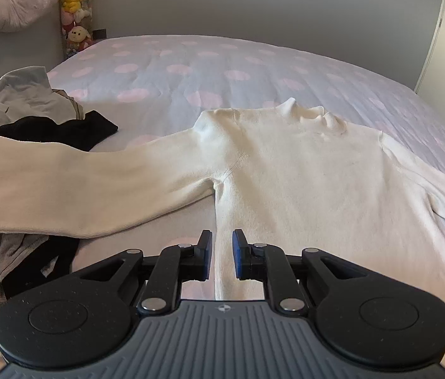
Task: Fold clothes
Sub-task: 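Grasp the cream sweater sleeve with the right gripper and lift it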
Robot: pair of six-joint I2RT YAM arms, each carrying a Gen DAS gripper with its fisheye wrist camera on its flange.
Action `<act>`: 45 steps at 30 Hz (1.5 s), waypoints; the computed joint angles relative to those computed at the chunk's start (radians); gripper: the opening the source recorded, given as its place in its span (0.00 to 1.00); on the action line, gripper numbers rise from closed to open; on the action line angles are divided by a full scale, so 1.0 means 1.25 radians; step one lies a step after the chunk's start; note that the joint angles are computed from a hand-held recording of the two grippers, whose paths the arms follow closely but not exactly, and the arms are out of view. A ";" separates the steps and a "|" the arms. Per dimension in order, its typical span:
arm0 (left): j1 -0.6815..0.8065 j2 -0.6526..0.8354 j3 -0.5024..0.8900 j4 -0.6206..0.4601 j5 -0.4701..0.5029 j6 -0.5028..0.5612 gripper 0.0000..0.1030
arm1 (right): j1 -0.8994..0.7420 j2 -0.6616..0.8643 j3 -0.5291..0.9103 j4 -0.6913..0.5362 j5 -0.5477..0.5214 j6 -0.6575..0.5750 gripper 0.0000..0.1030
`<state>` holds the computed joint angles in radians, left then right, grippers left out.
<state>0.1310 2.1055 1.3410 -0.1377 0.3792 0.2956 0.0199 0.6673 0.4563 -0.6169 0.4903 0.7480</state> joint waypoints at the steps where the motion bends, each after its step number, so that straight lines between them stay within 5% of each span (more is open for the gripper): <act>1: -0.003 0.000 0.003 -0.001 -0.001 -0.010 0.12 | -0.043 -0.025 -0.016 0.004 -0.032 -0.015 0.57; 8: -0.043 -0.037 -0.025 -0.003 -0.007 -0.018 0.14 | -0.150 -0.039 -0.088 0.104 -0.143 -0.031 0.47; 10: -0.053 -0.052 -0.039 0.003 -0.018 -0.018 0.15 | -0.145 -0.042 -0.094 0.114 -0.147 -0.037 0.34; 12: -0.065 -0.066 -0.045 -0.005 -0.037 -0.032 0.15 | -0.148 -0.055 -0.093 0.103 -0.162 -0.031 0.08; 20: -0.128 -0.119 0.030 -0.117 -0.022 -0.062 0.20 | -0.195 -0.027 0.014 0.077 -0.226 -0.067 0.04; 30: -0.114 0.052 0.108 -0.105 -0.047 -0.008 0.23 | -0.158 0.428 0.496 0.046 -0.090 -0.169 0.04; 39: -0.077 0.162 0.247 -0.160 0.015 -0.024 0.23 | -0.026 0.728 0.897 -0.087 -0.029 -0.103 0.04; 45: -0.060 0.185 0.265 -0.166 -0.001 0.038 0.23 | 0.145 1.027 1.327 -0.199 -0.014 -0.130 0.04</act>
